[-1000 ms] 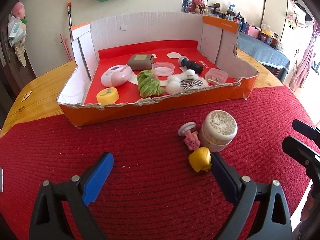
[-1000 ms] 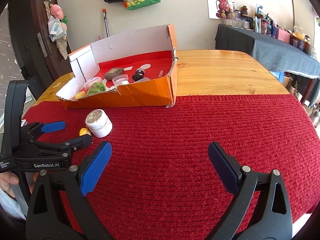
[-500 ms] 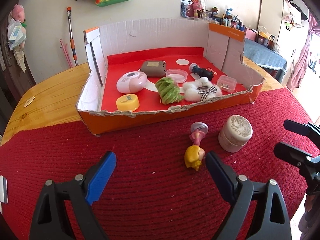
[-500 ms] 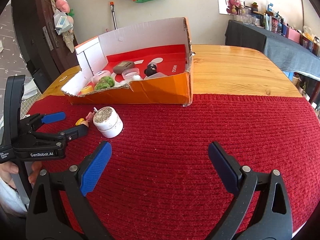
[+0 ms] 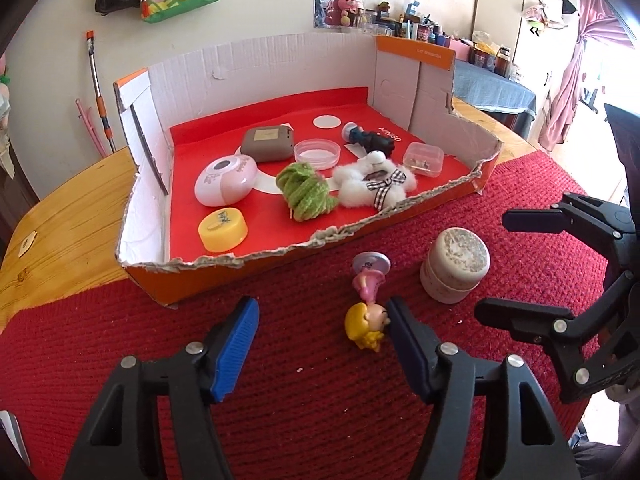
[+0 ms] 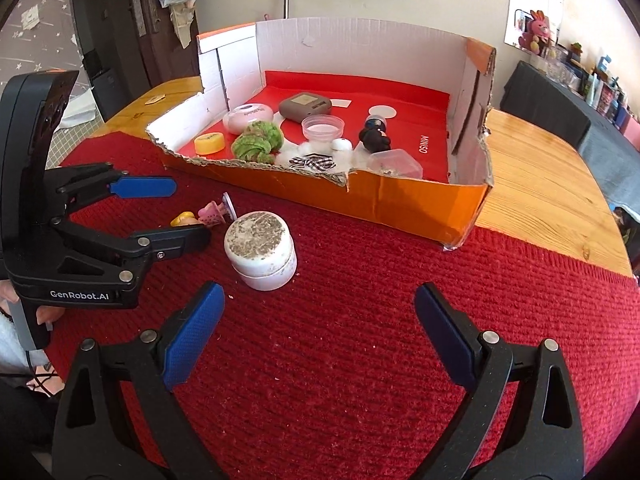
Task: Organize objects
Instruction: 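Move left tool toward pink-and-yellow doll figure while right tool approaches white speckled jar, then close left tool on doll figure while right tool grasps white speckled jar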
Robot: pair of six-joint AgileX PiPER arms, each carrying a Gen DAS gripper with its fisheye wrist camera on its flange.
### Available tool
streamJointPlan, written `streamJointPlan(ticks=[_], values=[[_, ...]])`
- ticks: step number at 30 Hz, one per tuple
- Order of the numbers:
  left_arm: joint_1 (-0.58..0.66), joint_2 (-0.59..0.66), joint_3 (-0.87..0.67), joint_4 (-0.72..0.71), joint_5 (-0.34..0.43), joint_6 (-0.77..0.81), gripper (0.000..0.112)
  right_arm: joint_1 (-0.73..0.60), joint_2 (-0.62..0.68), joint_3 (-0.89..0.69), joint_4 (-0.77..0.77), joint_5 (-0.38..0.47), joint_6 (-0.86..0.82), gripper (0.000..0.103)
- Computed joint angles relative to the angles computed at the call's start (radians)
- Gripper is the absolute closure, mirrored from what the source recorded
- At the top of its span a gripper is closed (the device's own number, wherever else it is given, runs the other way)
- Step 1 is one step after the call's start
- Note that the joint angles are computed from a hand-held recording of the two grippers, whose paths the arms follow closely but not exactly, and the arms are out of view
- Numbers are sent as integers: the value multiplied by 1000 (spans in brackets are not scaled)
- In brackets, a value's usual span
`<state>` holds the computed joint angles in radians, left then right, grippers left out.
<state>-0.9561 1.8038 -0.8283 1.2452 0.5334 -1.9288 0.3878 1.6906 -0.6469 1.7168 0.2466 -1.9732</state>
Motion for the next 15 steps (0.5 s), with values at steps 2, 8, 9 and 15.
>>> streamJointPlan(ticks=[2,8,9,15], values=[[3,0,-2,0,-9,22,48,-1,16,-22,-108,15,96,17],[15,0,-4,13,-51,38,63,16,51,-66,-252,22,216,25],[18,-1,-3,20,-61,33,65,18,55,-71,-258,24,220,25],[22,2,1,70,-93,-5,71,29,69,-93,-279,29,228,32]])
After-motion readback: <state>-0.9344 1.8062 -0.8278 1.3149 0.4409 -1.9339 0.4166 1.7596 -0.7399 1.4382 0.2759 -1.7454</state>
